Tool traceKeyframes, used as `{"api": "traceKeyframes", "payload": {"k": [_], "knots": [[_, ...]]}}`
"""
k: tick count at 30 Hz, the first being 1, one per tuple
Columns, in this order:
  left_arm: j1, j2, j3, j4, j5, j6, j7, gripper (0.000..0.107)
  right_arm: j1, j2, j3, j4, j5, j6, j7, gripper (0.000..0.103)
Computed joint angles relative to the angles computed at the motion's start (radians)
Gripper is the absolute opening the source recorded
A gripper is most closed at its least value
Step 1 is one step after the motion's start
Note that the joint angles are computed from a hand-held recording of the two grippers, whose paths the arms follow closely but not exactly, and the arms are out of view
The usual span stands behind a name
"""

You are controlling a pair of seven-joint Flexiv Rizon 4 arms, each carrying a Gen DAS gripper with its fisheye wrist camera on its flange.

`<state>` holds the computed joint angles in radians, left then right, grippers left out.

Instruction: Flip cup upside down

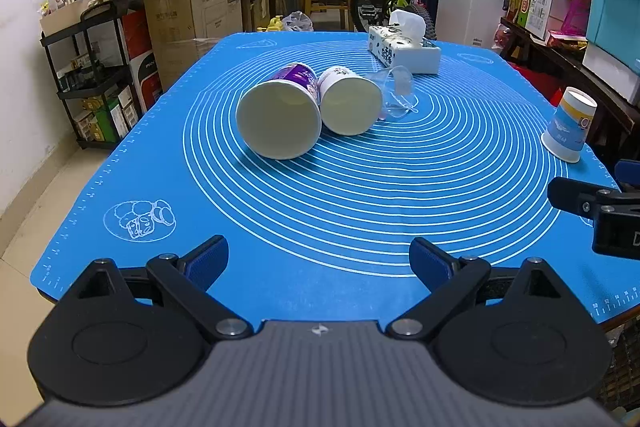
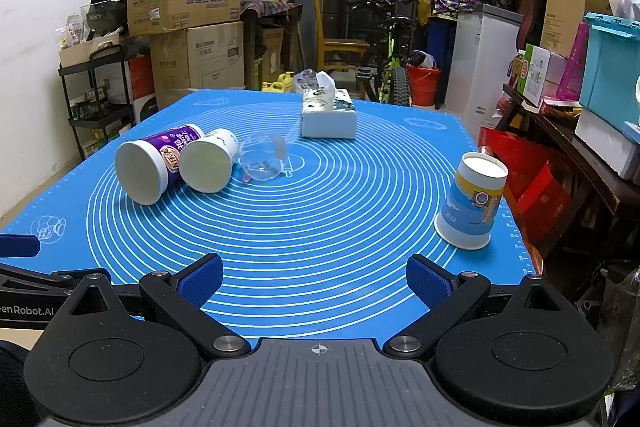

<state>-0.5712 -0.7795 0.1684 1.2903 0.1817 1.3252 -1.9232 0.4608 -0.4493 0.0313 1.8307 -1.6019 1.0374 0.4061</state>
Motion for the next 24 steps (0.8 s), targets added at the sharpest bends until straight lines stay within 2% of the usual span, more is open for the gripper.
{"api": "traceKeyframes", "payload": {"k": [24], "knots": [[0.003,0.001,0.003,0.007,0.004,0.005,0.003,0.096,-0.008,0.002,0.0,0.006,0.001,0.009,0.011,0.098]]}}
